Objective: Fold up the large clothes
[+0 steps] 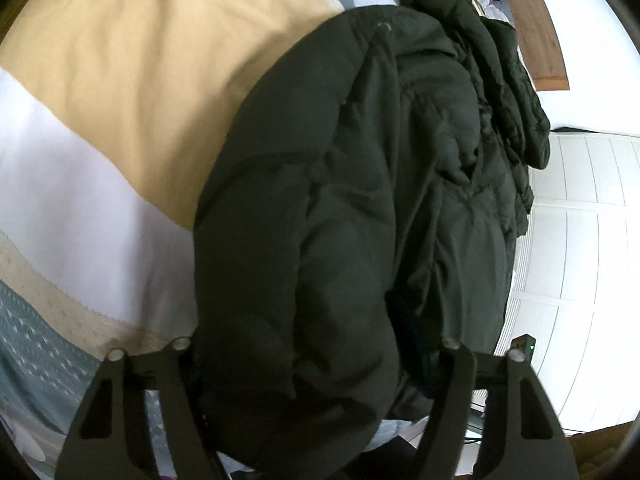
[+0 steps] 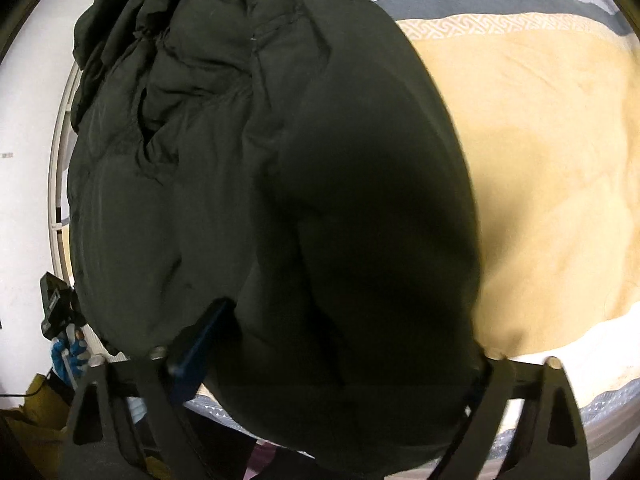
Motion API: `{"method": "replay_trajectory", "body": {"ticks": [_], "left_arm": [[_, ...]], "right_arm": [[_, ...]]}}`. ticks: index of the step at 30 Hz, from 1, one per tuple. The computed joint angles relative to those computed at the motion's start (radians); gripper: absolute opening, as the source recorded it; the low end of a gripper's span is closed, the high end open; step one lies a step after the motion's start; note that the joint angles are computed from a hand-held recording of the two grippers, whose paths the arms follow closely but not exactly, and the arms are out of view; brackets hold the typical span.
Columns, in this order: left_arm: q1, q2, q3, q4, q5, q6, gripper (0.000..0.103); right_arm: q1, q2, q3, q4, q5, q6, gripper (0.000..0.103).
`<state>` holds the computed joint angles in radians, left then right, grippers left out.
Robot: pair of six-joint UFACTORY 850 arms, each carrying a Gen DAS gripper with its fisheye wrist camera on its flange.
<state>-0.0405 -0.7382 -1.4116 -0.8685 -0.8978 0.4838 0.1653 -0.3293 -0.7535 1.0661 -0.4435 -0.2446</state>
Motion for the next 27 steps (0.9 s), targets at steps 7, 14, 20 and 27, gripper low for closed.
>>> {"method": "replay_trajectory", "body": {"ticks": [7,14,20,27], "left_arm": [[-0.017,0.031,0.010,0.021,0.027,-0.060,0.034],[-0.046,0.097,0.006,0.066,0.078,-0.125,0.015],[-0.057,0.120,-0.049,0.048,0.074,-0.148,0.013],[-0.067,0.112,-0.156,0.028,0.050,-0.162,0.013]], "right_arm": [[-0.036,0.032,0.013,0.010,-0.042,-0.019,0.048],[-0.006,0.047,-0.063,-0.115,-0.090,0.063,0.017],[-0.016,0.092,-0.089,-0.151,-0.097,0.072,0.014],[-0.085,0.168,-0.095,-0.092,-0.053,-0.017,0.013]]}}
